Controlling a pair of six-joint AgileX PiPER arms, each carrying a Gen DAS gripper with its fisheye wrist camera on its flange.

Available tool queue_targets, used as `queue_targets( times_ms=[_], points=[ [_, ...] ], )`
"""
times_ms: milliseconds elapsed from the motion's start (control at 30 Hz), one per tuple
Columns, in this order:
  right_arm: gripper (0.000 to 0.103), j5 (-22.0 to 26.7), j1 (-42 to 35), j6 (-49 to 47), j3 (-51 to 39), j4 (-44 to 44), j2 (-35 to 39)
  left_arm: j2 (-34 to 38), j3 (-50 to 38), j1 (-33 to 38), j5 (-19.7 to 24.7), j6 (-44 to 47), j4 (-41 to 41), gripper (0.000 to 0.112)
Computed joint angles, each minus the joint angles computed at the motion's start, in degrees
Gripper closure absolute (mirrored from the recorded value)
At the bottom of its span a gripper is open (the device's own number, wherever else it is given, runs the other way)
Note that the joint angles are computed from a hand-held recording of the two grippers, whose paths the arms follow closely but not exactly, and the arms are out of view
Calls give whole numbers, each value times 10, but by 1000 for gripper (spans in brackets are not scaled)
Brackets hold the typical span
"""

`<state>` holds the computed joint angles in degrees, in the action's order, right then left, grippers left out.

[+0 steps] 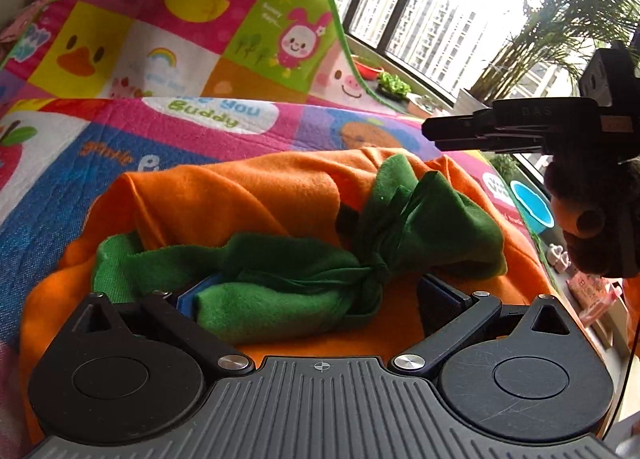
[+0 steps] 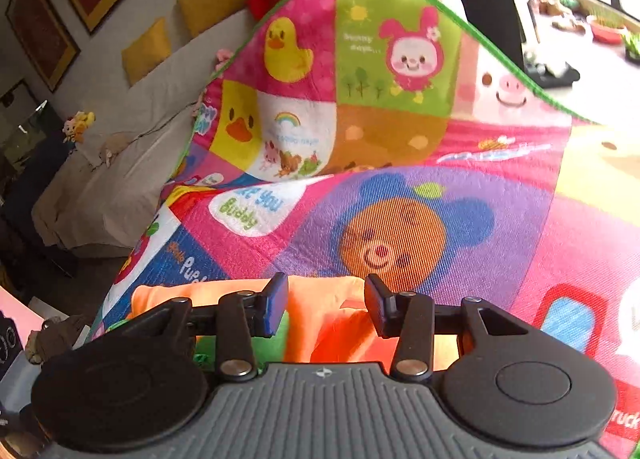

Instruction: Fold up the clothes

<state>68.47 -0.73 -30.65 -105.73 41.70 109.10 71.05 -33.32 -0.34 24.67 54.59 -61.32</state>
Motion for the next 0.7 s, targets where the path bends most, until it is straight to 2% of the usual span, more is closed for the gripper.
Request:
queue_targets(
  times_ms=[67,133,167,200,233,333,400,533,633,700],
  points=[
    [61,-21,25,6,6,-13,16,0,1,0,-1,4,0,9],
    [68,-51,47,-7,24,-14,16,0,2,-2,-3,5,2,9],
    [76,-64,56,-18,33,-11,13,0,2,-2,-5,6,3,9],
    [89,-75,62,-33,44,-5,5,-1,0,-1,-2,1,11,9],
    [93,-82,65,-50,55,4,-6,-4,-5,6,11,-11,26,9],
    [98,-93,51,-140,109,61,-67,-33,-17,48,60,-24,47,9],
    [102,-83,31,-198,144,96,-112,-62,-27,82,78,-37,53,9],
    [102,-20,-25,-265,204,134,-197,-103,-59,141,102,-50,43,9],
    [102,0,-53,-286,239,112,-238,-102,-88,142,102,-90,69,9],
    [102,-3,-69,-281,247,101,-247,-84,-99,124,90,-159,115,9]
  ],
)
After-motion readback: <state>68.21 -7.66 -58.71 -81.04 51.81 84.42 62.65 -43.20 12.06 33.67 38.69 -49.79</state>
